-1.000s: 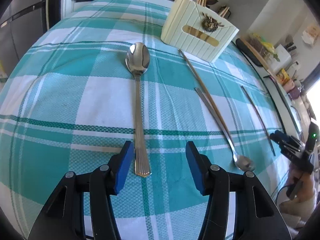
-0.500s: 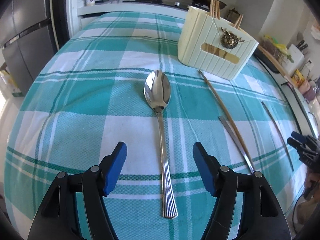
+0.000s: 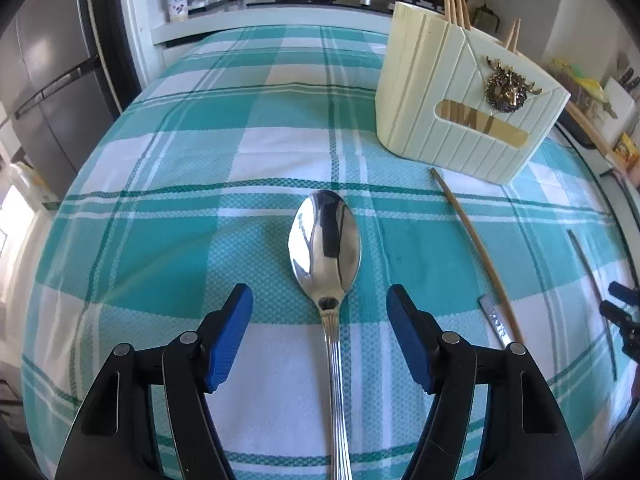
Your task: Organize utensils
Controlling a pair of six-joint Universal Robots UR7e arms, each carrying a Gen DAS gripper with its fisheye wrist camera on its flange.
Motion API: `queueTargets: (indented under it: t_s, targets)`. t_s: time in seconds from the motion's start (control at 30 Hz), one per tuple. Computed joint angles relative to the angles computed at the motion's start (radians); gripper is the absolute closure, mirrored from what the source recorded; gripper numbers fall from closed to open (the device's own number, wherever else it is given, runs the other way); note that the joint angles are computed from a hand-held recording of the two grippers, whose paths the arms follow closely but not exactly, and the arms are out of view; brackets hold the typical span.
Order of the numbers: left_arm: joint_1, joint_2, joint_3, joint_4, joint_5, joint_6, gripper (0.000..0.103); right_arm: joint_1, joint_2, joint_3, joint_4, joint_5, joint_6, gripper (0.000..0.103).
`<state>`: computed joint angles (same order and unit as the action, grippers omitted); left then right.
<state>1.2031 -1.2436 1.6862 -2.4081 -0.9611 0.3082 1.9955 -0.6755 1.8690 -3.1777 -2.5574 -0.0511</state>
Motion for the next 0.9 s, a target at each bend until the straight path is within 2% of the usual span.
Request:
queueTargets:
  t_s: [0.23, 0.47, 0.6, 0.9]
  targets:
    - [-0.001, 0.034, -0.010, -0.011, 0.031, 0.021, 0.028, -0.029, 0.000, -0.042, 0.079, 0.037, 0.005, 0.058]
    - [0.000, 0.062, -0.046, 0.002, 0.031, 0.004, 0.030, -0.063, 0.015, -0.106, 0.076, 0.085, -0.008, 0.058]
    - [-0.009, 0.070, -0.045, -0.009, 0.044, 0.021, 0.038, -0.073, 0.031, -0.155, 0.106, 0.092, -0.012, 0.057]
    - [-0.010, 0.074, -0.046, -0.015, 0.044, 0.023, 0.038, -0.074, 0.045, -0.206, 0.180, 0.067, 0.008, 0.059]
